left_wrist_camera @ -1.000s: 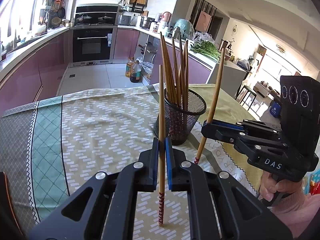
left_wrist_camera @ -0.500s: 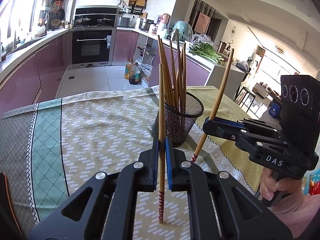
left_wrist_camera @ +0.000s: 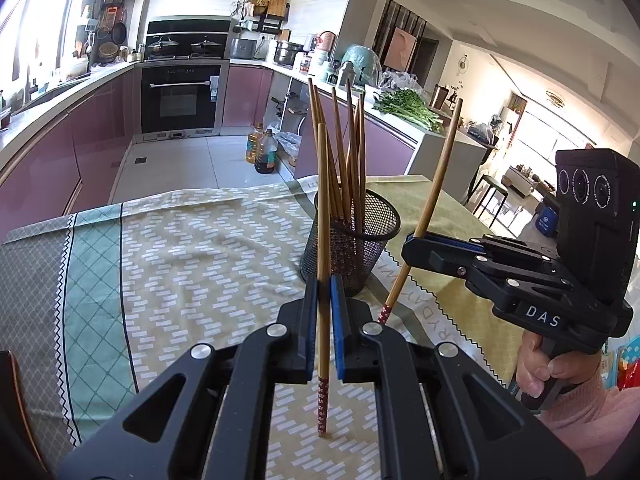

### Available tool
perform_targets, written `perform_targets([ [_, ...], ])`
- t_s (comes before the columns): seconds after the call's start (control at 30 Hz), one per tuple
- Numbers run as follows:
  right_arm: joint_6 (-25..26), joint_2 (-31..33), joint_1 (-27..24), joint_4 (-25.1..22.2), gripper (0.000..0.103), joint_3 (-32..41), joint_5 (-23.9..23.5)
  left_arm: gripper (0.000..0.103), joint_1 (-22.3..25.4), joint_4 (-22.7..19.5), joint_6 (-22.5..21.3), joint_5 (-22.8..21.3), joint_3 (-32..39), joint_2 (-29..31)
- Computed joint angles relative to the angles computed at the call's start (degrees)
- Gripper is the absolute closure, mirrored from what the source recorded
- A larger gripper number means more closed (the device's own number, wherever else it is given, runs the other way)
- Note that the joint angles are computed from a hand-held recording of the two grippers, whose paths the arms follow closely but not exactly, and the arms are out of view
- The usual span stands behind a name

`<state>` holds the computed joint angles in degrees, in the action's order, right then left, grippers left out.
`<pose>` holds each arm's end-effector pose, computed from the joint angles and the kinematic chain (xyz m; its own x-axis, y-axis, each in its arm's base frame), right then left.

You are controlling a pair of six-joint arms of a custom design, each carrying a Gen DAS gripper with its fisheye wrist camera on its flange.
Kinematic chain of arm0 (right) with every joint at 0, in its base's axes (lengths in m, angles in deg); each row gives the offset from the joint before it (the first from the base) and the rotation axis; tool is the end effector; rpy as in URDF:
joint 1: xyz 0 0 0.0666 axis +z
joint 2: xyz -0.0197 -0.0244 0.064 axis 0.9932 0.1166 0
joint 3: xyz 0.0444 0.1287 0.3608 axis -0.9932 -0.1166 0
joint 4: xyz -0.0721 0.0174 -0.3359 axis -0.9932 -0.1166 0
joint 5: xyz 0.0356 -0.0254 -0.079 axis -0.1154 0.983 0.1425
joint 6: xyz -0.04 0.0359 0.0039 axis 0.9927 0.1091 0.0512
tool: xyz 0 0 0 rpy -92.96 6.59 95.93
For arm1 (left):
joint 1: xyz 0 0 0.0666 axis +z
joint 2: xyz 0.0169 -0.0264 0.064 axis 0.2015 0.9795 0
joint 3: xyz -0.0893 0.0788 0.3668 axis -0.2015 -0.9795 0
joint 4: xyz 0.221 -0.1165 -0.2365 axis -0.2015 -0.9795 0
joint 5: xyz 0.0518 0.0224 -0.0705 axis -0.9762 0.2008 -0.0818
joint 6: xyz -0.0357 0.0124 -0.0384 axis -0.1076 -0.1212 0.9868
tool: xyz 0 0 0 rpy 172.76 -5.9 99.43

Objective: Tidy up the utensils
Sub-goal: 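Lift both chopsticks upright and carry them toward the black mesh cup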

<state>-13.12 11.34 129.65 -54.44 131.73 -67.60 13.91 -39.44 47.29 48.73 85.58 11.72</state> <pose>0.2618 0.2565 0.5987 -0.5540 0.0591 -0.8304 -0.2588 0.9358 0.2393 0.3533 -0.0096 0.5970 -0.5723 0.2660 -0.7757 0.6468 0.7279 -0.2275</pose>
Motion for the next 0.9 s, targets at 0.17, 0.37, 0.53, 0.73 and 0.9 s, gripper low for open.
perform_targets([
  [0.17, 0.0, -0.3, 0.1, 0.3, 0.097, -0.2, 0.4, 0.096, 0.1, -0.3, -0.2, 0.4, 0.4, 0.1],
  [0.37, 0.2, -0.4, 0.1, 0.2, 0.097, -0.2, 0.7, 0.096, 0.1, -0.1, -0.5, 0.5, 0.2, -0.3],
  [0.53, 0.1, -0.3, 0.0, 0.1, 0.097, 0.1, 0.6, 0.096, 0.2, -0.1, -0.6, 0.5, 0.5, -0.3],
  [0.73, 0.2, -0.2, 0.1, 0.2, 0.097, 0.2, 1.3, 0.096, 0.1, 0.1, -0.8, 0.3, 0.9, -0.3],
  [0.9, 0.5, -0.1, 0.2, 0.2, 0.097, 0.6, 1.8, 0.096, -0.3, 0.8, -0.7, 0.0, 0.9, -0.3],
])
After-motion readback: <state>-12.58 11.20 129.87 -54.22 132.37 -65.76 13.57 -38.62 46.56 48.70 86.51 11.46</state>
